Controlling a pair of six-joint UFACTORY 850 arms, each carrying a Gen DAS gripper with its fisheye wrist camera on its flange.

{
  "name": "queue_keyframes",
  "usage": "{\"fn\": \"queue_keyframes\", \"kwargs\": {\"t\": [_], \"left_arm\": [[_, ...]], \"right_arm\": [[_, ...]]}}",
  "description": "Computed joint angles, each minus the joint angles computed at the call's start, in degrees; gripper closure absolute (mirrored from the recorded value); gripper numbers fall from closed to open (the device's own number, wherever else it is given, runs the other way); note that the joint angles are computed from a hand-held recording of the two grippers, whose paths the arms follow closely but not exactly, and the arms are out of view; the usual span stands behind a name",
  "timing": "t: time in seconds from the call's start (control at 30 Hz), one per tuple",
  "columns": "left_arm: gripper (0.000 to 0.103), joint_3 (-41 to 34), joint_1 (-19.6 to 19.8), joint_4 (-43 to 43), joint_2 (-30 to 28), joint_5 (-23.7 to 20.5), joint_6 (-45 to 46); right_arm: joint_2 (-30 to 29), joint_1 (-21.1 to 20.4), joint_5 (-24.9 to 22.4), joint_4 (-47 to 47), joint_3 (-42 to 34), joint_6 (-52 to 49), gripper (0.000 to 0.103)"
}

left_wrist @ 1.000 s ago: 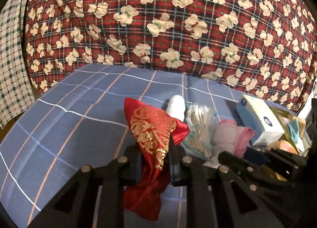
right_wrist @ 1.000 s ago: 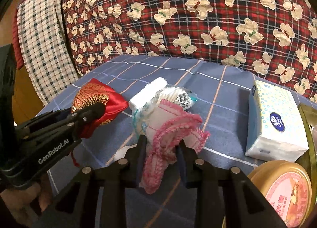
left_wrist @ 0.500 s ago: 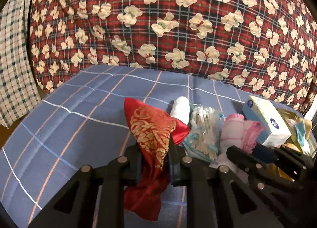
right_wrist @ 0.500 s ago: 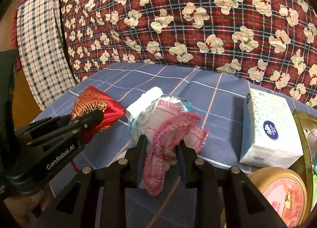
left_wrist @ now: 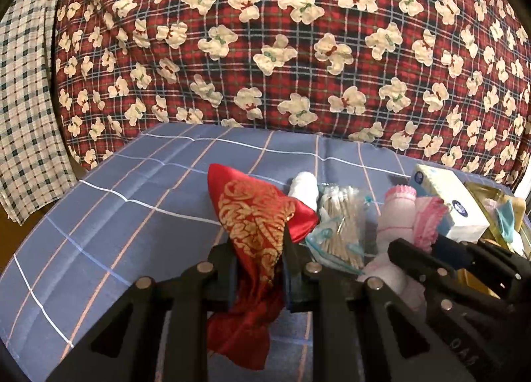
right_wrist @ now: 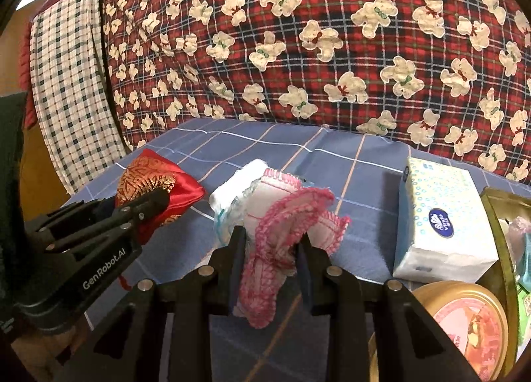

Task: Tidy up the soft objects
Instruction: 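Lift the pink-trimmed towel with the right tool while the left tool lifts the red pouch, then carry the pink-trimmed towel and red pouch over the gold tin tray with both tools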

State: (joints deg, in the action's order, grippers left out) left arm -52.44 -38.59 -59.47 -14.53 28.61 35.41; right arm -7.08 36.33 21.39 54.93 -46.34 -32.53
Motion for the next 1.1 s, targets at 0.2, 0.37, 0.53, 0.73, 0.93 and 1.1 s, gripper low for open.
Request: {"fn": "queue_keyframes", "kwargs": {"t": [0.2,0.37,0.53,0.73,0.93,1.1], "left_arm": [[0.085,0.39,-0.36,0.41,0.25,1.34,-0.56],[0.085,0.49,-0.53,0.55,0.34,1.92,-0.62],[0.085,0.89,-0.89,0.71,0.65,3.22,-0.78],[0.085,1.59,-1.65,0.66,1.04,5.81,-1.07],[0.085,2.03,-1.80,0.50,1.38,7.16,-2.02],[0.085,2.65,-1.54,1.38,1.83,7.86,-4.49]], "right_arm": [[0.67,0.90,2.50,-0.39,0.76,0.13,0.071],[0.95,1.37,3.95,-0.76,1.12,0.28,0.071],[1.30,2.06,5.73,-0.66,1.61,-0.06,0.071],[1.68,3.60,9.69,-0.33,2.30,-1.96,0.071],[1.86,4.59,12.78,0.49,2.69,-3.60,0.071],[1.97,4.70,13.76,0.28,2.92,-3.12,0.071]]}}
